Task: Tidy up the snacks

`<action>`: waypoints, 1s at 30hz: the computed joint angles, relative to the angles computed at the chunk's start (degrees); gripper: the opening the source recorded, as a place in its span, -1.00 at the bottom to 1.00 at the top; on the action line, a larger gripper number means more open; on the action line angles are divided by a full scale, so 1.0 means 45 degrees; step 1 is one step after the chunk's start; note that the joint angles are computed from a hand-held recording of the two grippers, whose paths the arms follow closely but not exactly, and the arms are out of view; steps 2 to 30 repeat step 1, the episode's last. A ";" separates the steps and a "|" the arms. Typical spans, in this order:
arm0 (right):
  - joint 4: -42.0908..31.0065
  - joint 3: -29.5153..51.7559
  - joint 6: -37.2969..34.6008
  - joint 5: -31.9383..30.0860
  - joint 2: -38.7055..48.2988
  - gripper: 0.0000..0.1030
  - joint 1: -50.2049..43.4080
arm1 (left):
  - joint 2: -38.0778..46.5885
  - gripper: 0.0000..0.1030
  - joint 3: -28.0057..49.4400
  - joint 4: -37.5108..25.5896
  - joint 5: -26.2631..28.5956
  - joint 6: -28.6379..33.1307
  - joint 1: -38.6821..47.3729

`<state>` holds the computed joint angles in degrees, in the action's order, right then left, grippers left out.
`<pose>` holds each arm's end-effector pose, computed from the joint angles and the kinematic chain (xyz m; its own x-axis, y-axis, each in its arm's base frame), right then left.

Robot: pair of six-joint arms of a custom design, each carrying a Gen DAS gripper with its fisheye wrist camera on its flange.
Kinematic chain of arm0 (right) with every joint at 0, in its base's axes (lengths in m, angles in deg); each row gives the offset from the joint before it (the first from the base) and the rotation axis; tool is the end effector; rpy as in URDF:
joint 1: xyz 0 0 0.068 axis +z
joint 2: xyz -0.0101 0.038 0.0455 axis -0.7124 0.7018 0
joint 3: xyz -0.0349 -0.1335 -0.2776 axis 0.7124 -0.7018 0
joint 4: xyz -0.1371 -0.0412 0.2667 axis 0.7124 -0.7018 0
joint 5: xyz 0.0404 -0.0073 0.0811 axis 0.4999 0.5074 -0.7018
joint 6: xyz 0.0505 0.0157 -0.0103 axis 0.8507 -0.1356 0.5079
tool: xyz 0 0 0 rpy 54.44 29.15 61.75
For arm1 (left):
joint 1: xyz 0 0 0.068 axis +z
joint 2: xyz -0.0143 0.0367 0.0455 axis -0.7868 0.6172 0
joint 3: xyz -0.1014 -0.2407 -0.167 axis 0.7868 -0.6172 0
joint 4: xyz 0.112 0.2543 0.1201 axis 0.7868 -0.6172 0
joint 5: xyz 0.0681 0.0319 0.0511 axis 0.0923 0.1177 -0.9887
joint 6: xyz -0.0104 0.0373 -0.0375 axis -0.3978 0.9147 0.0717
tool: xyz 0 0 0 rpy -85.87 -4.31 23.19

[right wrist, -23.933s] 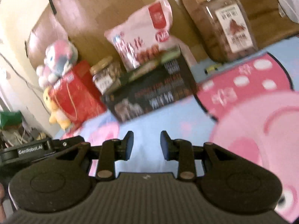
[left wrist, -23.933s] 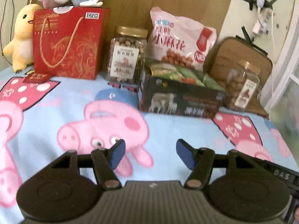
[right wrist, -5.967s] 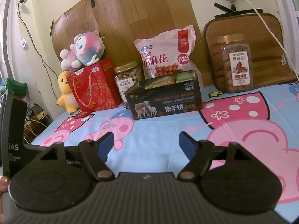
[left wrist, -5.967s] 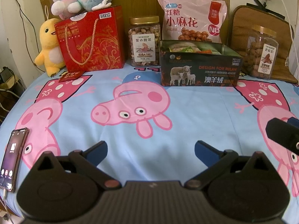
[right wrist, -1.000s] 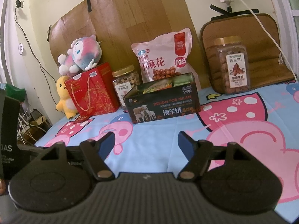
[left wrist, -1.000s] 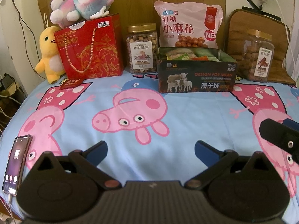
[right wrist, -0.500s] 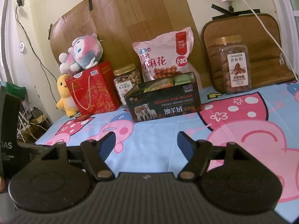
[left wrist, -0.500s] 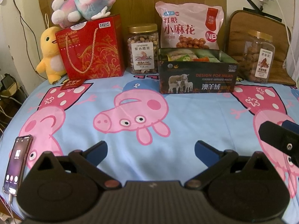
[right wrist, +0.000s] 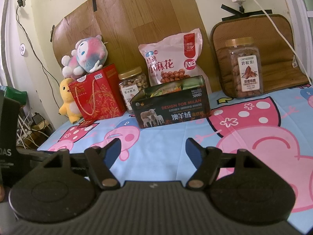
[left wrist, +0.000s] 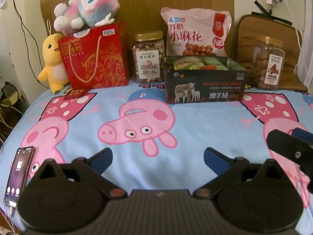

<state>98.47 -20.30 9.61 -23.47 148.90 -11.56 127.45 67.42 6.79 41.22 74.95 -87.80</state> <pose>0.2142 0.1282 0.1287 -0.4325 0.2673 -0.8611 -0.0415 0.9481 0.3152 0.2952 -0.1986 0.1664 -0.6292 0.2184 -0.7459 0.2286 0.9693 0.0909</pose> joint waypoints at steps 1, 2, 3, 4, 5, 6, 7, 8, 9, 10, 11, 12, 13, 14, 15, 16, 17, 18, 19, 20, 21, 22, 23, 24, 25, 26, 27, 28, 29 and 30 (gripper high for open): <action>0.0000 0.0000 0.0000 0.0000 0.0000 0.45 0.0000 | -0.0035 1.00 -0.0048 0.0105 -0.0001 0.0085 -0.0030; 0.0000 0.0000 0.0000 0.0000 0.0000 0.45 0.0000 | -0.0035 1.00 -0.0048 0.0105 -0.0001 0.0085 -0.0030; 0.0000 0.0000 0.0000 0.0000 0.0000 0.45 0.0000 | -0.0035 1.00 -0.0048 0.0105 -0.0001 0.0085 -0.0030; 0.0000 0.0000 0.0000 0.0000 0.0000 0.45 0.0000 | -0.0035 1.00 -0.0048 0.0105 -0.0001 0.0085 -0.0030; 0.0000 0.0000 0.0000 0.0000 0.0000 0.45 0.0000 | -0.0035 1.00 -0.0048 0.0105 -0.0001 0.0085 -0.0030; 0.0000 0.0000 0.0000 0.0000 0.0000 0.45 0.0000 | -0.0035 1.00 -0.0048 0.0105 -0.0001 0.0085 -0.0030; 0.0000 0.0000 0.0000 0.0000 0.0000 0.45 0.0000 | -0.0035 1.00 -0.0048 0.0105 -0.0001 0.0085 -0.0030; 0.0000 0.0000 0.0000 0.0000 0.0000 0.45 0.0000 | -0.0035 1.00 -0.0048 0.0105 -0.0001 0.0085 -0.0030; 0.0000 0.0000 0.0000 0.0000 0.0000 0.45 0.0000 | -0.0035 1.00 -0.0048 0.0105 -0.0001 0.0085 -0.0030; 0.0000 0.0000 0.0000 0.0000 0.0000 0.45 0.0000 | -0.0035 1.00 -0.0048 0.0105 -0.0001 0.0085 -0.0030; 0.0000 0.0000 0.0000 0.0000 0.0000 0.45 0.0000 | -0.0035 1.00 -0.0048 0.0105 -0.0001 0.0085 -0.0030; 0.0000 0.0000 0.0000 0.0000 0.0000 0.45 0.0000 | -0.0035 1.00 -0.0048 0.0105 -0.0001 0.0085 -0.0030; 0.0000 0.0000 0.0000 0.0000 0.0000 0.45 0.0000 | -0.0035 1.00 -0.0048 0.0105 -0.0001 0.0085 -0.0030; 0.0000 0.0000 0.0000 0.0000 0.0000 0.45 0.0000 | -0.0035 1.00 -0.0048 0.0105 -0.0001 0.0085 -0.0030; 0.0000 0.0000 0.0000 0.0000 0.0000 0.45 0.0000 | -0.0035 1.00 -0.0048 0.0105 -0.0001 0.0085 -0.0030; 0.0000 0.0000 0.0000 0.0000 0.0000 0.45 0.0000 | -0.0035 1.00 -0.0048 0.0105 -0.0001 0.0085 -0.0030; 0.0000 0.0000 0.0000 0.0000 0.0000 0.45 0.0000 | -0.0035 1.00 -0.0048 0.0105 -0.0001 0.0085 -0.0030; 0.0000 0.0000 0.0000 0.0000 0.0000 0.45 0.0000 | -0.0035 1.00 -0.0048 0.0105 -0.0001 0.0085 -0.0030; 0.0000 0.0000 0.0000 0.0000 0.0000 0.45 0.0000 | -0.0035 1.00 -0.0048 0.0105 -0.0001 0.0085 -0.0030; 0.0000 0.0000 0.0000 0.0000 0.0000 0.45 0.0000 | -0.0035 1.00 -0.0048 0.0105 -0.0001 0.0085 -0.0030; 0.0000 0.0000 0.0000 0.0000 0.0000 0.45 0.0000 | -0.0035 1.00 -0.0048 0.0105 -0.0001 0.0085 -0.0030; 0.0000 0.0000 0.0000 0.0000 0.0000 0.45 0.0000 | -0.0035 1.00 -0.0048 0.0105 -0.0001 0.0085 -0.0030; 0.0000 0.0000 0.0000 0.0000 0.0000 0.45 0.0000 | -0.0035 1.00 -0.0048 0.0105 -0.0001 0.0085 -0.0030; 0.0000 0.0000 0.0000 0.0000 0.0000 0.45 0.0000 | -0.0035 1.00 -0.0048 0.0105 -0.0001 0.0085 -0.0030; 0.0000 0.0000 0.0000 0.0000 0.0000 0.45 0.0000 | -0.0035 1.00 -0.0048 0.0105 -0.0001 0.0085 -0.0030; 0.0000 0.0000 0.0000 0.0000 0.0000 0.45 0.0000 | -0.0035 1.00 -0.0048 0.0105 -0.0001 0.0085 -0.0030; 0.0000 0.0000 0.0000 0.0000 0.0000 0.45 0.0000 | -0.0035 1.00 -0.0048 0.0105 -0.0001 0.0085 -0.0030; 0.0000 0.0000 0.0000 0.0000 0.0000 0.45 0.0000 | -0.0035 1.00 -0.0048 0.0105 -0.0001 0.0085 -0.0030; 0.0000 0.0000 0.0000 0.0000 0.0000 0.45 0.0000 | -0.0035 1.00 -0.0048 0.0105 -0.0001 0.0085 -0.0030; 0.0000 0.0000 0.0000 0.0000 0.0000 0.45 0.0000 | -0.0035 1.00 -0.0048 0.0105 -0.0001 0.0085 -0.0030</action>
